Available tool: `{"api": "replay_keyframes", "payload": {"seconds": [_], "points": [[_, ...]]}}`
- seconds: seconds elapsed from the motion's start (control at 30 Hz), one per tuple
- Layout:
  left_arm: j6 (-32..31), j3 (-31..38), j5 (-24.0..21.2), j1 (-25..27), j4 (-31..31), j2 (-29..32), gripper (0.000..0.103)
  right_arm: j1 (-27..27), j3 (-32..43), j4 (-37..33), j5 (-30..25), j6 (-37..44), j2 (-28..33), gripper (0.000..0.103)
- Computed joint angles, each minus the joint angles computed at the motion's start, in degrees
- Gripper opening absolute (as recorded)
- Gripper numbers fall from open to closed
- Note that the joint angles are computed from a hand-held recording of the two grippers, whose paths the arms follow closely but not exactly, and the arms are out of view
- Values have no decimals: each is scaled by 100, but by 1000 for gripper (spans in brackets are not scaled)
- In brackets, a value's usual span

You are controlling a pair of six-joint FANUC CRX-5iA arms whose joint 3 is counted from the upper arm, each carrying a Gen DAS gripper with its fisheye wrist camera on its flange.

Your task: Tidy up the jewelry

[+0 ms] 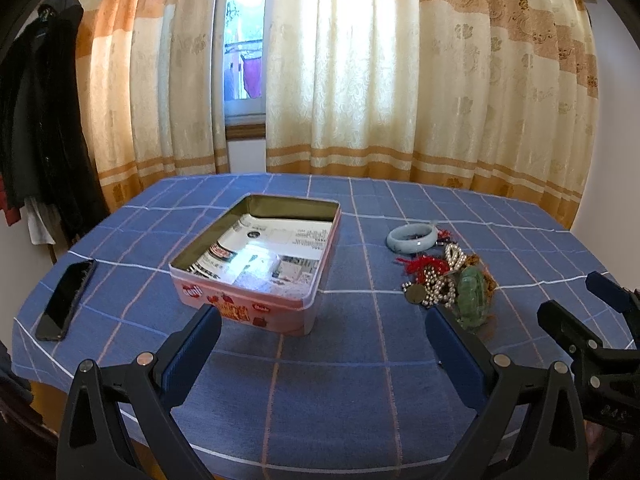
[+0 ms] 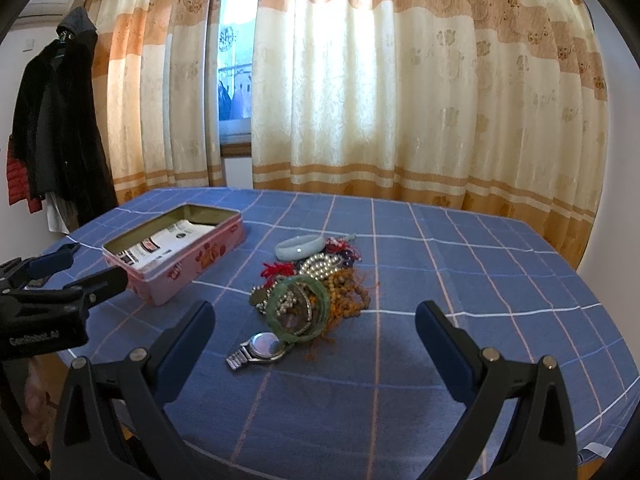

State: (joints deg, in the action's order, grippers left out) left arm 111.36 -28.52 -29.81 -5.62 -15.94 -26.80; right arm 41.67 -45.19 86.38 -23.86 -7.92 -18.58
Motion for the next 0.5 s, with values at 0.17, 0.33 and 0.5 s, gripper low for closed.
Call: {"api": "replay_keyframes", "payload": {"seconds": [0.17,0.33,0.5], "points": [[-538,-174,270,231,578,192,102,-141,166,-346,222,356,262,101],[-822,-215,412,375,874,425,102,-58,614,-1604,311,1445,703,85],[-651,-84,391,399,635,605,102,165,1122,-3238,287,2834,1010,66]]}}
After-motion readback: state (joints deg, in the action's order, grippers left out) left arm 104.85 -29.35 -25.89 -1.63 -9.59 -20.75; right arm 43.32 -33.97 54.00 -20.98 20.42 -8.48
